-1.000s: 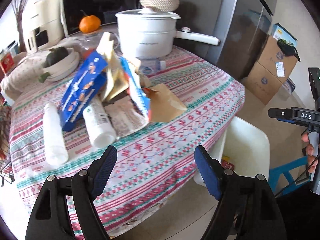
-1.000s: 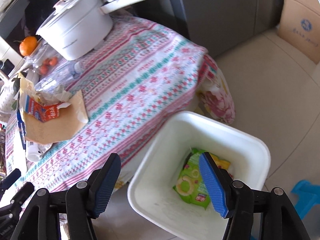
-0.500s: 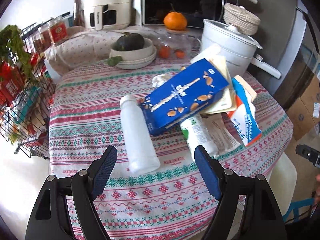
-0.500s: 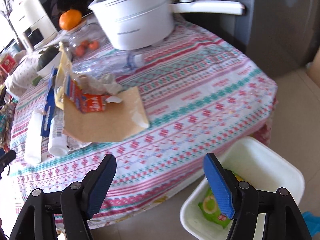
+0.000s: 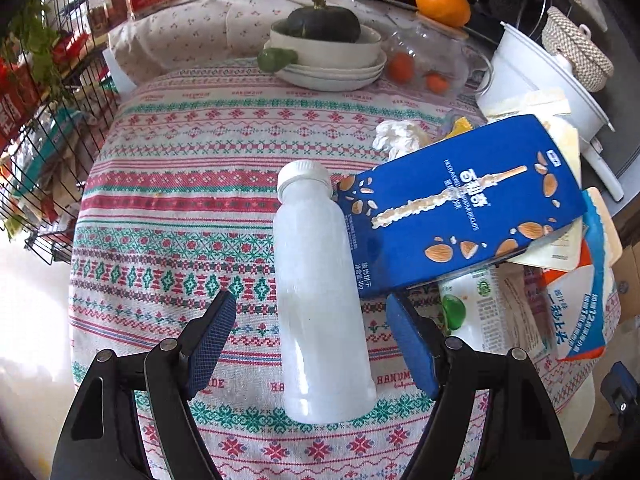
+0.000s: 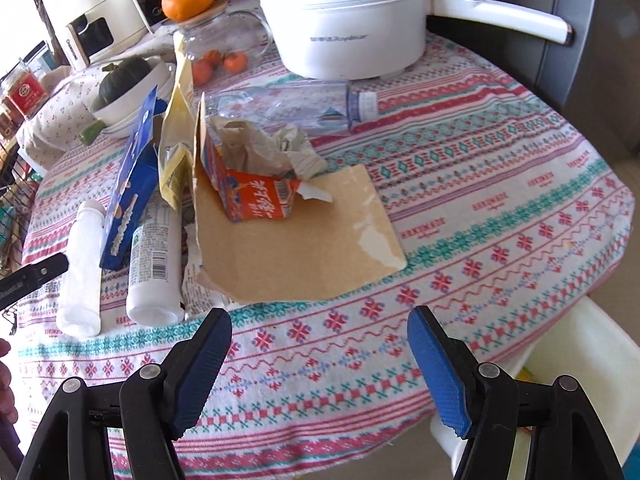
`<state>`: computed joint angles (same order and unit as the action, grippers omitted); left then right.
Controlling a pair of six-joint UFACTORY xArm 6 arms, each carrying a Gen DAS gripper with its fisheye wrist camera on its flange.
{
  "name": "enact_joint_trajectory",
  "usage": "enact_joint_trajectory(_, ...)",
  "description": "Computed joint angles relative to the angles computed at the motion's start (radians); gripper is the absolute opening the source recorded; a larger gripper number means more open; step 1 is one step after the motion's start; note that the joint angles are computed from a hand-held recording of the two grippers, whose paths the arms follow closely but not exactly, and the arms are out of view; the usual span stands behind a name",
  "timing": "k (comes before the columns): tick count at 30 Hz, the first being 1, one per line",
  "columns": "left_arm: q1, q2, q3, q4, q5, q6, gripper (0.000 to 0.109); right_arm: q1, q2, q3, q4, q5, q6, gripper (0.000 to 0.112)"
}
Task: Collect trash
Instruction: 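Return left tool to the table and grasp the white plastic bottle, then grasp the red-and-white milk carton with right tool and lift it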
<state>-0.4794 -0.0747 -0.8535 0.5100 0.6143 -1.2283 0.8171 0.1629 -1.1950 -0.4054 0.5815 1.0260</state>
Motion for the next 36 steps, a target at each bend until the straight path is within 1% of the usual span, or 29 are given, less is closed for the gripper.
enact_joint_trajectory(2,0.012,0.026,-0.008,-0.036,-0.016,0.005,0.07,0.004,0.018,-0.013,0.013,-0.016,0.001,0.077)
enact_joint_trajectory(4,0.018,0.038,-0.007,-0.051,-0.037,-0.01,0.062,0.008,0.036,-0.026,0.014,-0.037,0.006,0.077)
enact_joint_trajectory(5,0.022,0.04,-0.003,-0.061,-0.051,-0.012,0.052,0.01,0.048,-0.038,0.004,-0.038,0.013,0.077)
enact_joint_trajectory(10,0.01,0.037,-0.005,-0.031,-0.037,-0.033,0.051,0.018,0.104,-0.098,-0.077,-0.024,0.061,0.077)
enact_joint_trajectory(16,-0.006,-0.036,0.042,-0.01,-0.046,-0.054,0.051,0.02,0.162,-0.162,-0.182,-0.017,0.079,0.077)
enact_joint_trajectory(20,-0.023,-0.094,0.077,-0.003,-0.047,-0.047,0.051,0.017,0.204,-0.204,-0.204,-0.023,0.062,0.077)
enact_joint_trajectory(23,-0.043,-0.14,0.102,0.021,-0.032,-0.049,0.051,0.017,0.237,-0.238,-0.193,-0.015,0.049,0.073)
enact_joint_trajectory(25,-0.055,-0.175,0.122,0.031,-0.025,-0.049,0.051,0.013,0.257,-0.257,-0.17,-0.016,0.034,0.063)
enact_joint_trajectory(26,-0.06,-0.191,0.132,0.031,-0.024,-0.049,0.051,0.011,0.265,-0.262,-0.159,-0.02,0.024,0.06)
enact_joint_trajectory(27,-0.067,-0.207,0.141,0.033,-0.021,-0.051,0.051,0.009,0.274,-0.268,-0.151,-0.023,0.014,0.053)
enact_joint_trajectory(28,-0.071,-0.223,0.15,0.033,-0.021,-0.051,0.051,0.007,0.281,-0.274,-0.149,-0.026,0.007,0.044)
enact_joint_trajectory(29,-0.075,-0.24,0.161,0.033,-0.022,-0.052,0.051,0.006,0.286,-0.275,-0.15,-0.033,0.001,0.038)
enact_joint_trajectory(31,-0.083,-0.267,0.176,0.038,-0.022,-0.056,0.051,0.003,0.286,-0.272,-0.156,-0.048,-0.009,0.013)
enact_joint_trajectory(32,-0.085,-0.279,0.183,0.043,-0.024,-0.059,0.051,0.003,0.282,-0.268,-0.168,-0.055,-0.007,0.009)
enact_joint_trajectory(36,-0.094,-0.321,0.202,0.056,-0.033,-0.07,0.051,0.001,0.239,-0.24,-0.258,-0.06,0.041,0.002)
